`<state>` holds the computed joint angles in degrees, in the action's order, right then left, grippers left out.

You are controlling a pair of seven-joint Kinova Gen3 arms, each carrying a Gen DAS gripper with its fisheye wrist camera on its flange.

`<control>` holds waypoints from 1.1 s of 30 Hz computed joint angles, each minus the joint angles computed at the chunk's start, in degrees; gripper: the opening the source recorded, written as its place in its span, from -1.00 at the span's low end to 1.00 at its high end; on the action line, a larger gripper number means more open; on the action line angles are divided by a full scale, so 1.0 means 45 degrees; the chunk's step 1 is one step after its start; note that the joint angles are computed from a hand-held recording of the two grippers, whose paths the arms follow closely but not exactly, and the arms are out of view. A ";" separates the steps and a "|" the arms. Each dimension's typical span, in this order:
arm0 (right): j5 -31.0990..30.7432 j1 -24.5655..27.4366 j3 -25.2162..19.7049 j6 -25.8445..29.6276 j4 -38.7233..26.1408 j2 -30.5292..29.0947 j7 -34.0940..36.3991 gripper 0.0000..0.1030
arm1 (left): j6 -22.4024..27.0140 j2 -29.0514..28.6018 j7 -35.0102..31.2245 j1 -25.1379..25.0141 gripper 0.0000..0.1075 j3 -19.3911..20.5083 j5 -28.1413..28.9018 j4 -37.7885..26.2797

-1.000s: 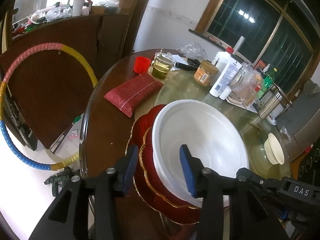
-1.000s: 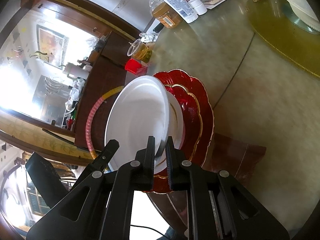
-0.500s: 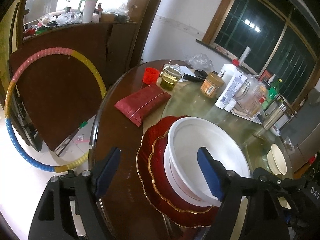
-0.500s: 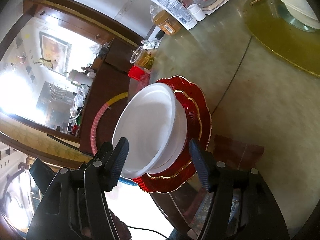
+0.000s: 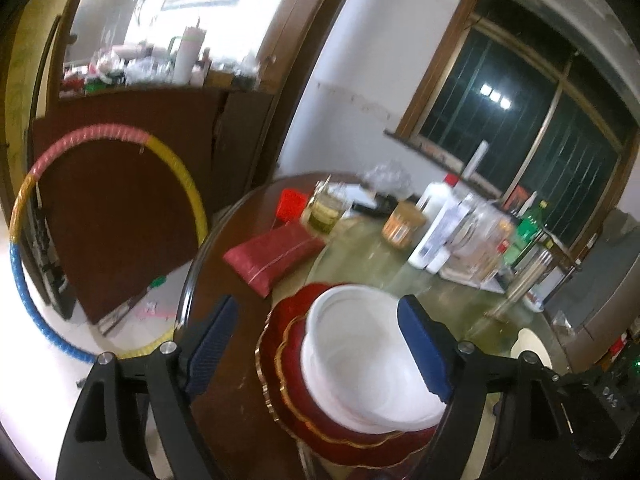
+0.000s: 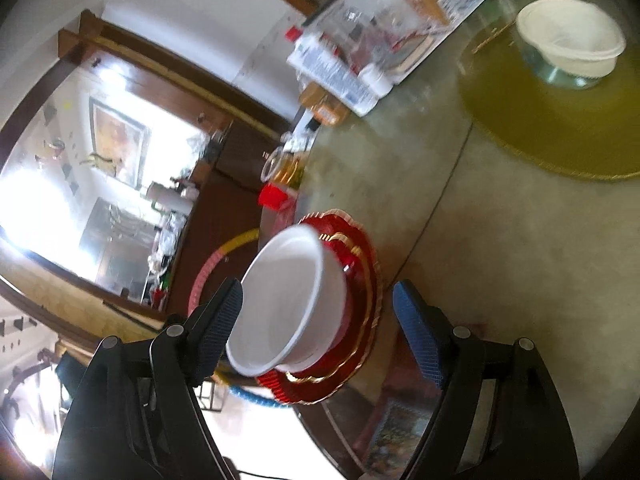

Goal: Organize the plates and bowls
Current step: 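Move both tools away from the stack toward the gold lazy susan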

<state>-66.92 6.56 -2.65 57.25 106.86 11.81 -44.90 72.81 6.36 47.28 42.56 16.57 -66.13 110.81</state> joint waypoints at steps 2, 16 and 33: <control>-0.0173 0.0220 0.0158 -0.0261 0.0197 -0.0222 0.0410 0.53 | 0.0438 0.0266 -0.0122 0.0209 0.54 0.0083 -0.0323 -0.0278; -0.2101 0.0360 0.0992 -0.4492 0.1501 -0.1933 0.5326 0.54 | -0.1605 0.2408 -0.4159 0.1572 0.61 -0.0618 -0.2488 -0.2693; -0.6323 0.0967 0.1721 -0.6121 0.1996 -0.0964 1.0507 1.00 | -0.6502 0.5300 -0.9943 0.0071 0.61 -0.1571 0.2145 -0.6678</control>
<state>-95.37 10.91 5.10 29.71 115.84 7.48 2.38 43.56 30.21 2.54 42.88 9.50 -56.47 80.76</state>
